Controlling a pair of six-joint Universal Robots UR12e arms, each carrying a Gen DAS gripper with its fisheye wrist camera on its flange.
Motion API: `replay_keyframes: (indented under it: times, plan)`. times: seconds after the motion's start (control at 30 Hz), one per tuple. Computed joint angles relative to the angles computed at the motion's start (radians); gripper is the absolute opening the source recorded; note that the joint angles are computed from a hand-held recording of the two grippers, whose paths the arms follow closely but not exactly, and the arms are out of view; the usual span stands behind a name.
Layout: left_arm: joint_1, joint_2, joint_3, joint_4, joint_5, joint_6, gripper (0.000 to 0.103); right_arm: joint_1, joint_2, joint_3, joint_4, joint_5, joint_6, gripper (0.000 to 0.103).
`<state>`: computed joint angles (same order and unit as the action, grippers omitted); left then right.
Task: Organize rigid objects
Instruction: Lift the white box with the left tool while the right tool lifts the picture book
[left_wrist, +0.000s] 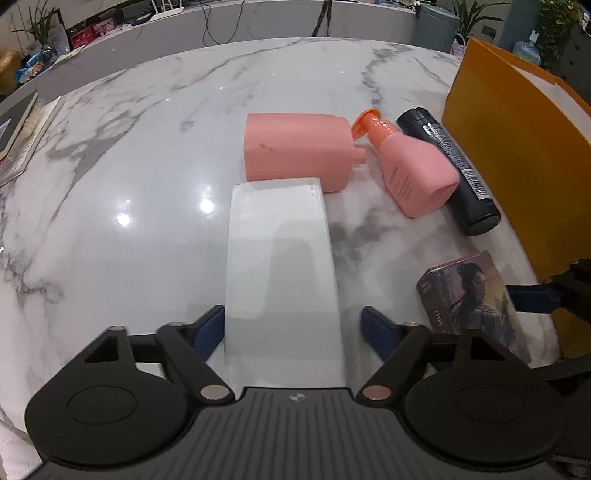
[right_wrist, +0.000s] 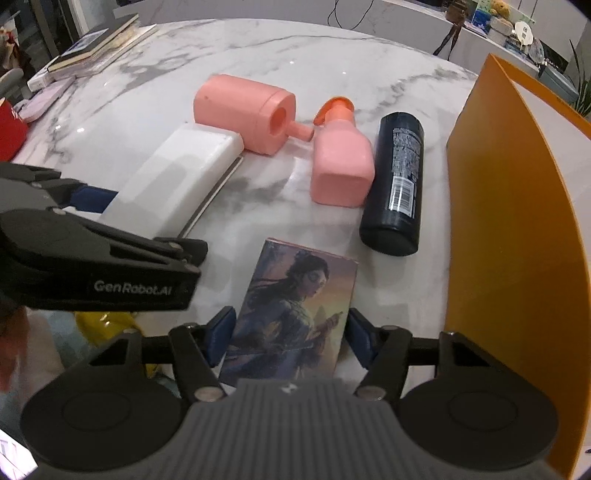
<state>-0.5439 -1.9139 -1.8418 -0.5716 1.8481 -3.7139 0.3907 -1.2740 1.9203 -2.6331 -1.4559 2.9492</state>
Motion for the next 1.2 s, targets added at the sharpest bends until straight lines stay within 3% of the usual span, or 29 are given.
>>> replay_keyframes:
  times: [0.03, 0.1, 0.3, 0.57, 0.8, 0.97, 1.2]
  plan:
    - [-0.002, 0.001, 0.003, -0.011, 0.014, -0.011, 0.069, -0.002, 0.000, 0.001, -0.003, 0.005, 0.007, 0.064]
    - [0.005, 0.007, -0.002, -0.009, -0.004, -0.037, 0.069, -0.004, -0.002, 0.004, -0.006, 0.009, 0.011, 0.063]
    - [-0.006, 0.006, -0.003, 0.000, 0.021, -0.018, 0.069, -0.021, -0.015, 0.013, -0.012, 0.039, 0.015, 0.060]
    - [-0.006, 0.024, -0.016, 0.063, -0.012, -0.008, 0.068, -0.038, -0.041, 0.028, -0.038, 0.083, 0.023, 0.059]
    - [-0.022, 0.031, -0.008, 0.056, 0.012, 0.000, 0.068, -0.049, -0.065, 0.044, -0.069, 0.116, 0.026, 0.059]
    - [-0.023, 0.046, -0.009, 0.060, -0.012, -0.027, 0.068, -0.062, -0.085, 0.057, -0.076, 0.149, 0.036, 0.059]
    - [-0.045, 0.060, 0.019, 0.063, 0.025, 0.005, 0.068, -0.091, -0.128, 0.080, -0.122, 0.195, 0.018, 0.059]
